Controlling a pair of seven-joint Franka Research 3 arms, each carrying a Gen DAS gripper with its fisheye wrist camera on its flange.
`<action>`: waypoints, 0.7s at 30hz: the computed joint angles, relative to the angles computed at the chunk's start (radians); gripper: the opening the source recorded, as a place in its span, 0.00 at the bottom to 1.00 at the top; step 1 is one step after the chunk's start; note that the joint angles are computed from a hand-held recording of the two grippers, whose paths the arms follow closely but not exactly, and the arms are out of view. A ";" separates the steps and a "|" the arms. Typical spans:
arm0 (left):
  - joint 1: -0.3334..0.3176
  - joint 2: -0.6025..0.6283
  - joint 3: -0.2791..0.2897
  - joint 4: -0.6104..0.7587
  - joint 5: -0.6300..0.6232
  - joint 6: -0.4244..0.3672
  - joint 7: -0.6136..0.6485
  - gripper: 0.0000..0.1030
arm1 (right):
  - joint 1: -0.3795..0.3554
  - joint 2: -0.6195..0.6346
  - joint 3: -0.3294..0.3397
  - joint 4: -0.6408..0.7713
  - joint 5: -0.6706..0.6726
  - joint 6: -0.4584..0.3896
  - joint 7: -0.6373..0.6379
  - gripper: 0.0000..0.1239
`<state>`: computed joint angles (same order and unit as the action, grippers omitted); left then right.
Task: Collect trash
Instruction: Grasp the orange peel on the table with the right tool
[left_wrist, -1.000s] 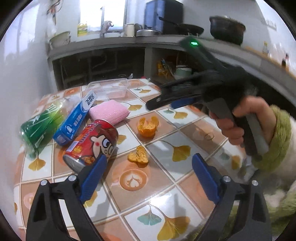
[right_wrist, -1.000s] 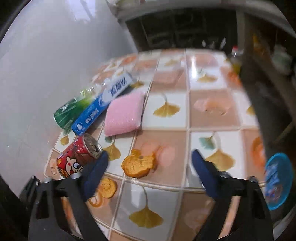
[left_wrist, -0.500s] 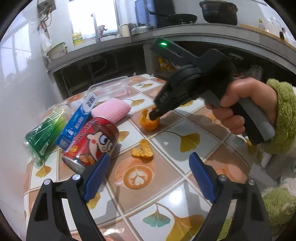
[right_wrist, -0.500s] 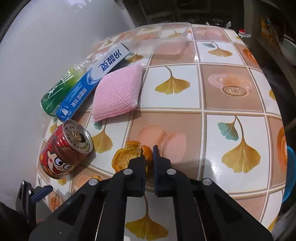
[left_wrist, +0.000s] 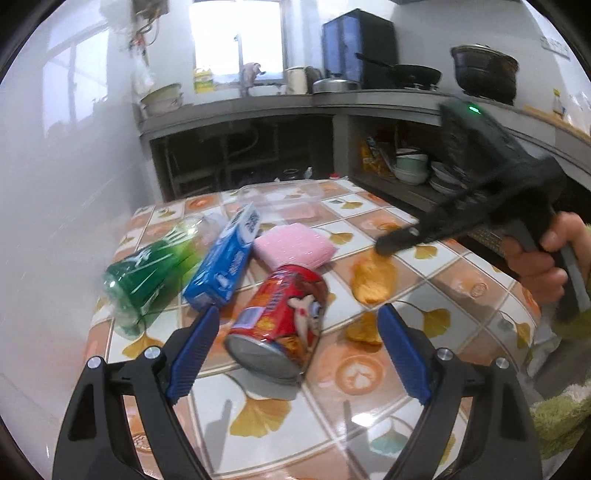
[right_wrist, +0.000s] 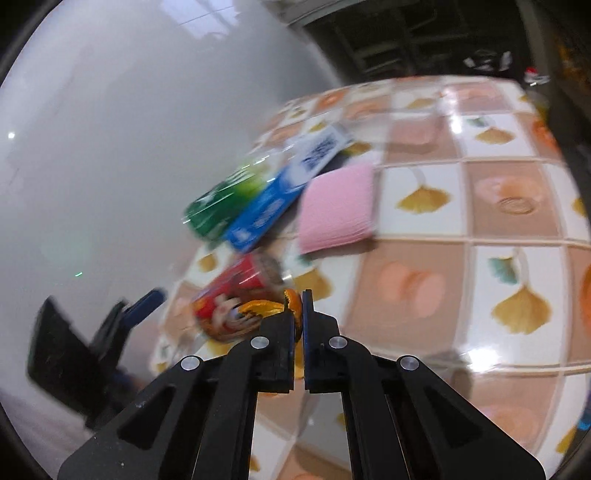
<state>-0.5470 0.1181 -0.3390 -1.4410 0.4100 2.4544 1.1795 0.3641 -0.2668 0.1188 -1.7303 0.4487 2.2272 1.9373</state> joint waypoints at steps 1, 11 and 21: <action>0.003 -0.003 0.001 -0.005 -0.008 0.002 -0.004 0.83 | 0.004 0.003 0.001 0.002 0.001 -0.010 -0.007 0.02; 0.022 -0.023 0.000 -0.036 -0.048 0.010 -0.014 0.83 | 0.010 0.047 0.020 0.037 -0.074 -0.143 0.009 0.34; 0.029 -0.015 0.002 -0.032 -0.074 0.009 -0.021 0.83 | 0.024 0.097 0.038 0.092 -0.155 -0.185 -0.015 0.27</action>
<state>-0.5184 0.1031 -0.3374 -1.4731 0.3358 2.4638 1.1586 0.3877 -0.1702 0.1566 -1.6382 0.2933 2.0420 1.9225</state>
